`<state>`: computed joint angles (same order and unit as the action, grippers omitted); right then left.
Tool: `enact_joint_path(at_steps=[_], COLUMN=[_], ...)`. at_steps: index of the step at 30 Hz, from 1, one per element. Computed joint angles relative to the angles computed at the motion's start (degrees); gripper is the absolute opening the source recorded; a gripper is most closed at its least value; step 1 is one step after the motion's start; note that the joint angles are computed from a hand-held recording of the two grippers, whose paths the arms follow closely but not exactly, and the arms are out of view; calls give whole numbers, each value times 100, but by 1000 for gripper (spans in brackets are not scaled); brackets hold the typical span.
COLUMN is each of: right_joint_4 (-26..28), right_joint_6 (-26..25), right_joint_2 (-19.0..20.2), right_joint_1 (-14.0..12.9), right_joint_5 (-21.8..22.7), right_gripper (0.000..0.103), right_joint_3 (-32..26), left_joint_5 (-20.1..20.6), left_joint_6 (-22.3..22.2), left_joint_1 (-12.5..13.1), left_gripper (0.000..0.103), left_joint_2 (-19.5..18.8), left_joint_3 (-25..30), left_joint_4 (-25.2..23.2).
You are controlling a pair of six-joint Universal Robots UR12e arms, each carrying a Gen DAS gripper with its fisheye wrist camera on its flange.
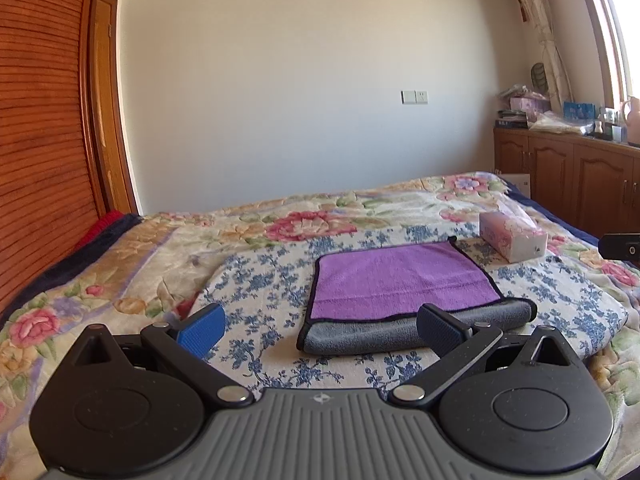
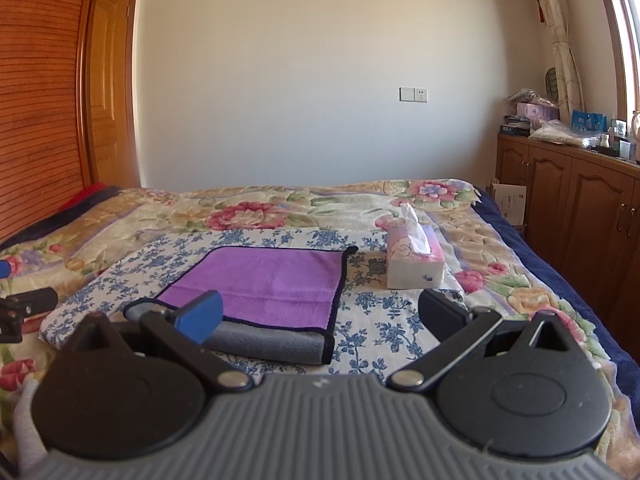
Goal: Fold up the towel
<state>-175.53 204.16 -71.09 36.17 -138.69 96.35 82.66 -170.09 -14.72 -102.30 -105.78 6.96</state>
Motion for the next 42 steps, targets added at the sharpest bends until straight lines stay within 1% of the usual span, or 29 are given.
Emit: enact_joint_path(at_steps=[5,11,21,27,36,42], right_joint_4=[88,193,368,457,525,550], right_joint_6=[-76,-24,-10,-37,-87,-102], right_joint_2=[27,26,46,70,115,148], right_joint_1=[-53,-113,-214,-287,-413,-489], right_joint_5=[101,232,446,639,891,1036], right_gripper=[103,103,103,103,103,103], right_joint_3=[-33,-45,-94,-130,-174,-201], left_joint_5=[9,14,-103,-114,-70,-61], left_joint_6=[26,92,102,131,185,132], left_joint_1=[-13,-32,-28,-38,-50,-40], left_gripper=[103,103,103,103,103,103], left_joint_2=[-86,-167,-297,-405,-592,-727], left_joint_3=[120,213,402,527,742,901], left_joint_4=[-145,-238,-451,-480,-609,-727])
